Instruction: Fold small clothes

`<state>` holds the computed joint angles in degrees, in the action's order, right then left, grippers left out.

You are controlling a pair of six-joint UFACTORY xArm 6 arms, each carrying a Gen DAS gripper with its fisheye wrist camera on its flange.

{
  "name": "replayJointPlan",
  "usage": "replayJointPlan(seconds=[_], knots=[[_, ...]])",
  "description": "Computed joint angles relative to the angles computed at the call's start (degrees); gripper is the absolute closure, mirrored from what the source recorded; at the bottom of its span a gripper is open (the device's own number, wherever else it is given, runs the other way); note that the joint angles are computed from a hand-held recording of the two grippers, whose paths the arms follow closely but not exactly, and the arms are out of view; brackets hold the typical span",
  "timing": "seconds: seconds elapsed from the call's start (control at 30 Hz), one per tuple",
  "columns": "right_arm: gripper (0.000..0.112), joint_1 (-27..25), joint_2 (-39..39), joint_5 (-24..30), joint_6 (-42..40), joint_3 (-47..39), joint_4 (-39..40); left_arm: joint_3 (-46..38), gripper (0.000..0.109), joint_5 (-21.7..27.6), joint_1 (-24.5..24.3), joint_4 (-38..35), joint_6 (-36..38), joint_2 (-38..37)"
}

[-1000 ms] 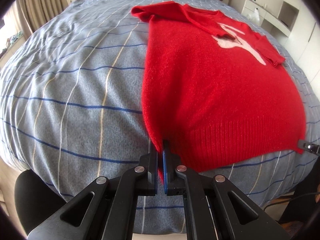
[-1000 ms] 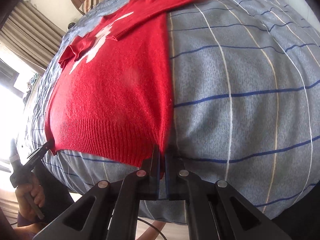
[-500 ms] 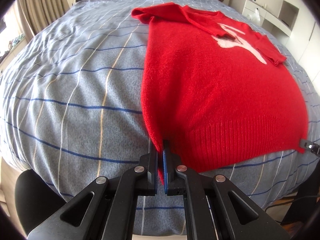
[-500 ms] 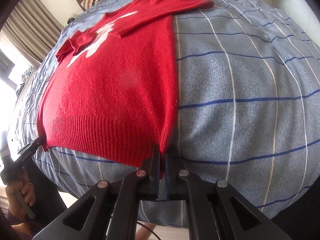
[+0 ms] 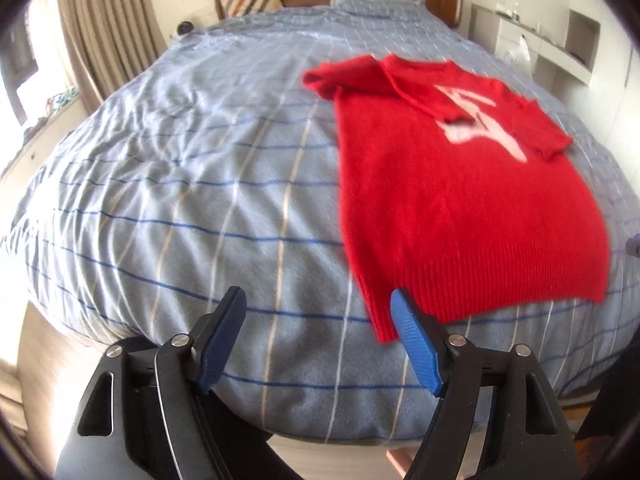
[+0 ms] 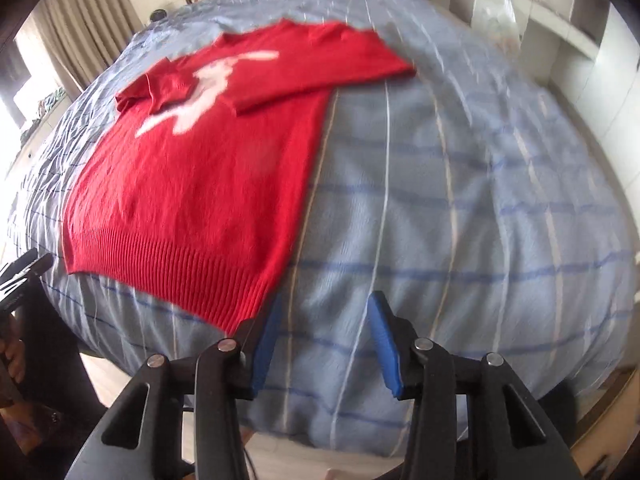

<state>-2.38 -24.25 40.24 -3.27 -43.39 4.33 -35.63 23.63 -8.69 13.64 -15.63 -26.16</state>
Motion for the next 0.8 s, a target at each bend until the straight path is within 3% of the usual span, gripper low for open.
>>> replayJointPlan(seconds=[0.13, 0.27, 0.33, 0.4, 0.43, 0.5, 0.63, 0.8], knots=[[0.045, 3.1, 9.1, -11.1, -10.4, -8.6, 0.7, -2.0, 0.027, -7.4, 4.3, 7.5, -13.0, 4.3], [0.045, 8.2, 23.3, -15.2, -25.9, -19.6, 6.0, -1.0, 0.027, -12.5, 8.1, 21.6, -29.4, 7.0], [0.046, 9.2, 30.1, -16.7, -23.9, -24.2, 0.7, -1.6, 0.027, -9.5, 8.3, 23.7, -30.8, 8.2], [0.047, 8.7, 35.5, -16.6, -21.6, -28.4, 0.3, -1.5, 0.027, -10.4, 8.6, 18.2, -26.9, 8.7], [0.054, 7.9, 37.2, -15.8, -22.1, -30.0, 3.7, -1.3, 0.027, -11.4, 9.0, 17.7, -26.9, 8.8], [0.105, 5.8, 38.5, -14.5, -21.3, -32.0, 9.5, -1.7, 0.027, -10.8, 9.0, 18.3, -27.3, 9.2], [0.105, -2.0, 33.6, -15.2, -21.9, -30.1, 23.3, -1.9, 0.027, -10.4, 8.2, 16.5, -25.4, 9.8], [0.105, -17.2, 28.4, -13.4, -17.5, -28.0, 27.3, -1.8, 0.027, -9.9, 7.9, 16.5, -25.9, 9.7]])
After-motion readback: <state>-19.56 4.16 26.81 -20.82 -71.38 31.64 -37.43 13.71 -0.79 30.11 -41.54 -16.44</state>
